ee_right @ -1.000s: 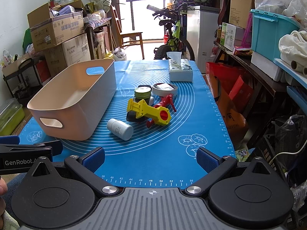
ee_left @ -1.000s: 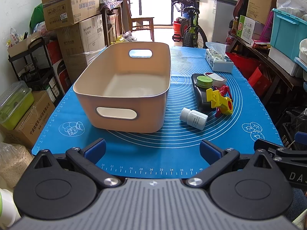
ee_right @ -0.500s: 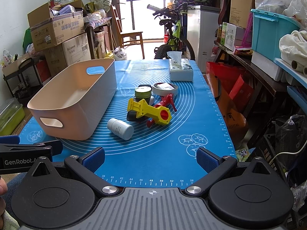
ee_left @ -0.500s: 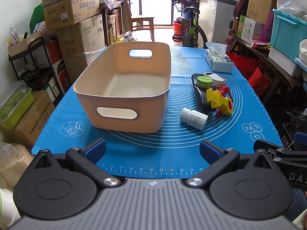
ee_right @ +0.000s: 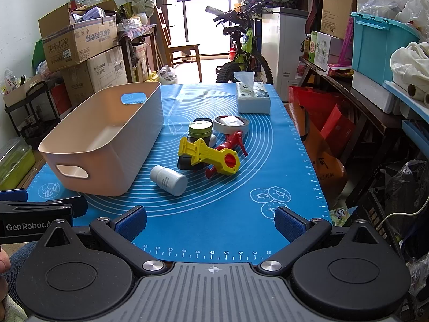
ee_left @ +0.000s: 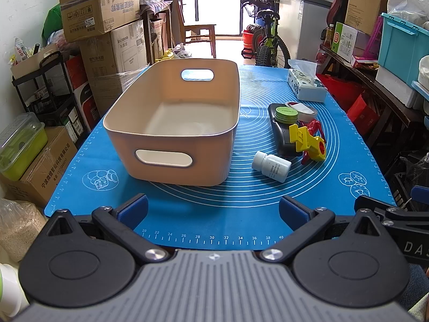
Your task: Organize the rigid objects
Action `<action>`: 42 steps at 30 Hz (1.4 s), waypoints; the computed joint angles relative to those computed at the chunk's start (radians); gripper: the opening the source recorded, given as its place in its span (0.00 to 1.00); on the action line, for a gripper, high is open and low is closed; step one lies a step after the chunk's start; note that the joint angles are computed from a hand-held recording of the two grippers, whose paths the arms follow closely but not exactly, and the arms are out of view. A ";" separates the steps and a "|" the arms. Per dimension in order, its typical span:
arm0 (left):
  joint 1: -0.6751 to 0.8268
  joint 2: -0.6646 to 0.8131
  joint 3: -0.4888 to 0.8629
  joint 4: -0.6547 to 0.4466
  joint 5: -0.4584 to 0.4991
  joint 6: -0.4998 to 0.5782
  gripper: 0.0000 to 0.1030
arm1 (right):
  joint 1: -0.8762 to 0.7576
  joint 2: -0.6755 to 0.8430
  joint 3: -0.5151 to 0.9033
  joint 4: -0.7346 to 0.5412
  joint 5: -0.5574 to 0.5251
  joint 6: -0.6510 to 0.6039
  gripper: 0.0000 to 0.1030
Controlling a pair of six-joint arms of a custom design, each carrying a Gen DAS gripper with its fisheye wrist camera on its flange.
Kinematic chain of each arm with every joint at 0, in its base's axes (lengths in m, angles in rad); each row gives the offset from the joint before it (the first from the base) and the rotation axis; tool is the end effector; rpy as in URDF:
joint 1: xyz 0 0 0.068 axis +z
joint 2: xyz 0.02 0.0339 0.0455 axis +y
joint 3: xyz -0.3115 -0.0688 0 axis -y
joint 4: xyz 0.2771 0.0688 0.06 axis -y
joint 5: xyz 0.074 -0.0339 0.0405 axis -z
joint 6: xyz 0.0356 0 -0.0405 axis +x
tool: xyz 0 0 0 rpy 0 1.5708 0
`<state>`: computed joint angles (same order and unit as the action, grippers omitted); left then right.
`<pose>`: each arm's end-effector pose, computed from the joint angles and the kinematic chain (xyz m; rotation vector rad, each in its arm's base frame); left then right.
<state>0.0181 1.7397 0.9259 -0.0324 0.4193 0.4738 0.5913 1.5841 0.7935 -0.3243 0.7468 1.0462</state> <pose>0.3771 -0.0077 0.1806 0.7098 2.2288 -0.2660 0.2674 0.1504 0.1803 0.7195 2.1851 -0.2250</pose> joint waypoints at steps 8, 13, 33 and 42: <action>0.000 0.000 0.000 0.001 0.000 0.000 1.00 | 0.000 -0.001 0.000 -0.001 -0.001 0.000 0.98; 0.000 0.000 0.000 0.000 0.000 -0.001 1.00 | 0.000 -0.001 0.000 0.000 -0.001 0.000 0.98; 0.019 0.006 0.014 0.001 0.003 0.013 1.00 | 0.009 0.031 0.039 -0.023 0.013 0.008 0.98; 0.039 0.036 0.148 -0.121 0.009 -0.013 0.99 | -0.022 0.024 0.125 -0.064 -0.003 -0.060 0.98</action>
<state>0.0575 1.7756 1.0735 -0.1531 0.4279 0.4612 0.5692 1.6085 0.9181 -0.3880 0.7437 0.9867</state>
